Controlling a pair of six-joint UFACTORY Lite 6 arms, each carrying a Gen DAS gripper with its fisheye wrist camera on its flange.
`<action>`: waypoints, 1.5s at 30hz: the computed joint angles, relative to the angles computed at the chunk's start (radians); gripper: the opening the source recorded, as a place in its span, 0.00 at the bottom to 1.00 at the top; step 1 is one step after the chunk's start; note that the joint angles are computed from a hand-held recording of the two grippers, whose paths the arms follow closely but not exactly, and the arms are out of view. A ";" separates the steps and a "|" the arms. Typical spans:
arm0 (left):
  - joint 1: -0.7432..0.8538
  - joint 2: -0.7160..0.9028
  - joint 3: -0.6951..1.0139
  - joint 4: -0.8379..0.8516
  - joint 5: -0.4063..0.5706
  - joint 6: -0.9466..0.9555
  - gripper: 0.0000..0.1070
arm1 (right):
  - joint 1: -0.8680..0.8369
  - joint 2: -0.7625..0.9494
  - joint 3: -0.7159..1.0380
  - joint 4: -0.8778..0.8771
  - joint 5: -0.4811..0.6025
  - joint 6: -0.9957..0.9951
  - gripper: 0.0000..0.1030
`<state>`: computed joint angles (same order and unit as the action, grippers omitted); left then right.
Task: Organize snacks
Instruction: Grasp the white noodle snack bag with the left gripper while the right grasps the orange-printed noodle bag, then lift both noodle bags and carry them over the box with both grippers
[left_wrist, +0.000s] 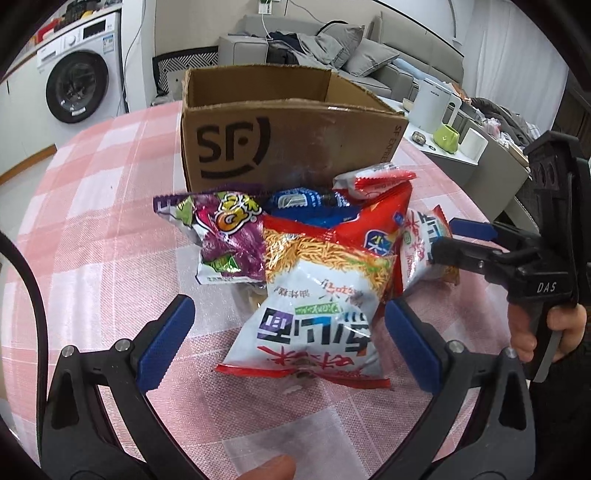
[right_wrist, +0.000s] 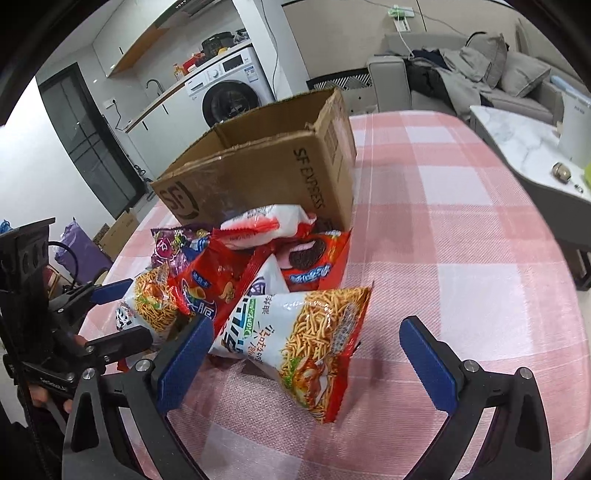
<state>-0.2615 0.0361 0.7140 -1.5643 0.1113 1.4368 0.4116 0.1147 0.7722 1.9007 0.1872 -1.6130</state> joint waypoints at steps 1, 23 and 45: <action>0.003 0.011 0.003 -0.050 0.004 0.049 0.96 | -0.002 0.017 0.008 0.001 0.009 0.003 1.00; -0.017 0.082 0.015 -0.507 0.099 0.531 0.53 | -0.008 0.073 0.012 0.115 0.112 -0.163 0.59; 0.076 -0.174 -0.140 -0.332 0.137 0.414 0.52 | -0.073 -0.075 -0.077 0.082 0.135 -0.162 0.53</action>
<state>-0.1856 -0.1381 0.5736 -1.8966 0.2481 1.8504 0.3384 0.0399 0.6953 1.9828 0.3219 -1.7753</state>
